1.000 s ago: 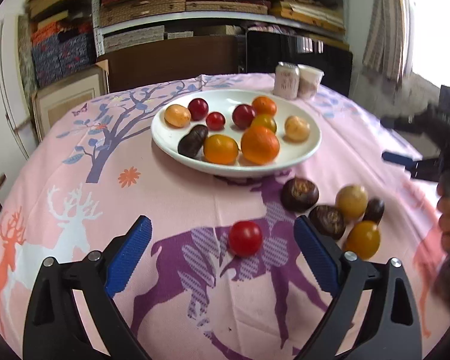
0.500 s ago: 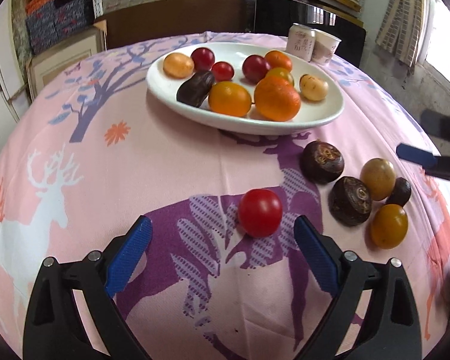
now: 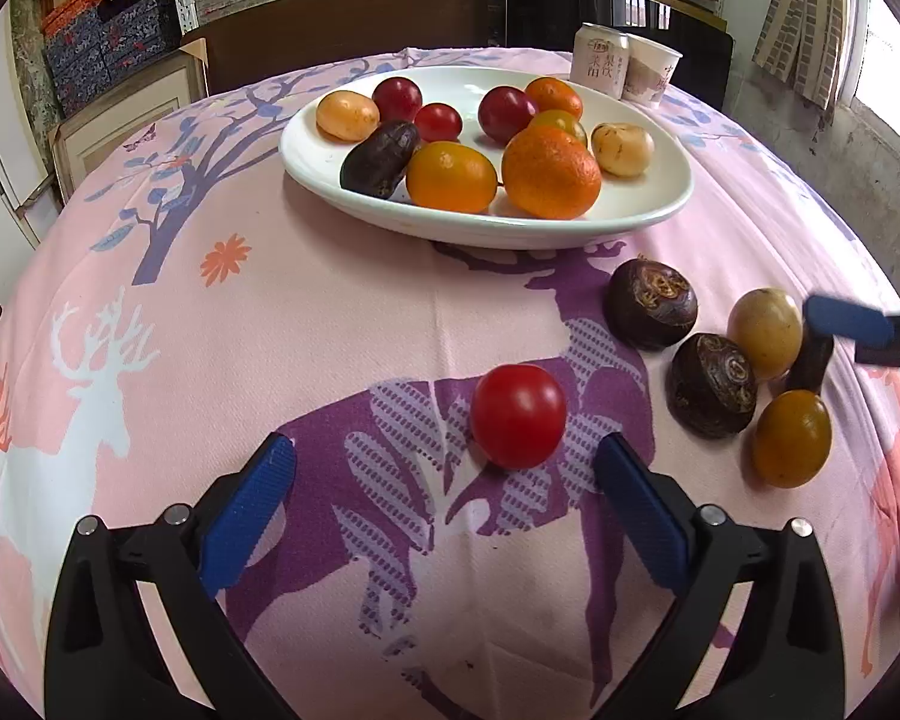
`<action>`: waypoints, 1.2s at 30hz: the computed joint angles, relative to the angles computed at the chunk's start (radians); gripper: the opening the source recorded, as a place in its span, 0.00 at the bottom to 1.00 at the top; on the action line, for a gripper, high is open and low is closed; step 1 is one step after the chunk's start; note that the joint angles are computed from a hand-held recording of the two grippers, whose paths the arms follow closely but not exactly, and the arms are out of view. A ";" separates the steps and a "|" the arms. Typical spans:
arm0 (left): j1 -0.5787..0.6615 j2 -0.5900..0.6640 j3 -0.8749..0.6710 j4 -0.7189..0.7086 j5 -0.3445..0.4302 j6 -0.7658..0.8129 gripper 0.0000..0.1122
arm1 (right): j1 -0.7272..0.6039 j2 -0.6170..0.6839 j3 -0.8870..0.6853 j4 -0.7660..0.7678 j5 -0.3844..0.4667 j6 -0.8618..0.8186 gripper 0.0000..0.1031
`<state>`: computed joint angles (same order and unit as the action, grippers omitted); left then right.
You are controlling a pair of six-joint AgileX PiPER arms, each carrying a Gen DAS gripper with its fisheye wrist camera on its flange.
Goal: Organize fruits
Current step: 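Grasp the red tomato with the left tool while the right tool grasps a dark purple fruit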
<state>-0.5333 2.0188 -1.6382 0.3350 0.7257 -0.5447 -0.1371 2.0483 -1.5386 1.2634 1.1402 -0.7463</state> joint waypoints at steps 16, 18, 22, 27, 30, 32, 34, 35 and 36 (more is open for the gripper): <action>-0.001 0.000 0.001 0.003 -0.001 -0.003 0.88 | 0.026 -0.269 0.319 -0.216 -0.455 -0.170 0.74; -0.002 0.000 0.001 0.007 -0.001 -0.005 0.88 | 0.055 -0.265 0.331 -0.281 -0.493 -0.142 0.59; -0.007 -0.008 0.014 0.035 -0.015 -0.026 0.88 | 0.114 -0.252 0.320 -0.380 -0.546 -0.090 0.49; -0.016 -0.023 0.034 0.082 -0.061 -0.058 0.88 | 0.168 -0.258 0.333 -0.433 -0.637 -0.066 0.48; -0.015 -0.017 0.019 0.055 -0.057 -0.021 0.88 | 0.151 -0.234 0.305 -0.419 -0.601 -0.052 0.43; -0.016 -0.021 0.022 0.047 -0.067 -0.011 0.87 | 0.146 -0.218 0.284 -0.424 -0.583 -0.032 0.42; -0.016 -0.024 0.027 0.030 -0.083 0.009 0.78 | 0.147 -0.207 0.272 -0.427 -0.572 -0.025 0.41; -0.014 -0.024 0.027 0.009 -0.088 0.034 0.67 | 0.151 -0.206 0.272 -0.435 -0.573 -0.022 0.40; -0.011 -0.019 0.020 -0.014 -0.085 0.057 0.62 | 0.157 -0.210 0.276 -0.443 -0.582 -0.019 0.40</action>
<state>-0.5445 2.0000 -1.6180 0.3212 0.6403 -0.4873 0.0195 1.8378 -1.2623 0.8208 0.5583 -0.7650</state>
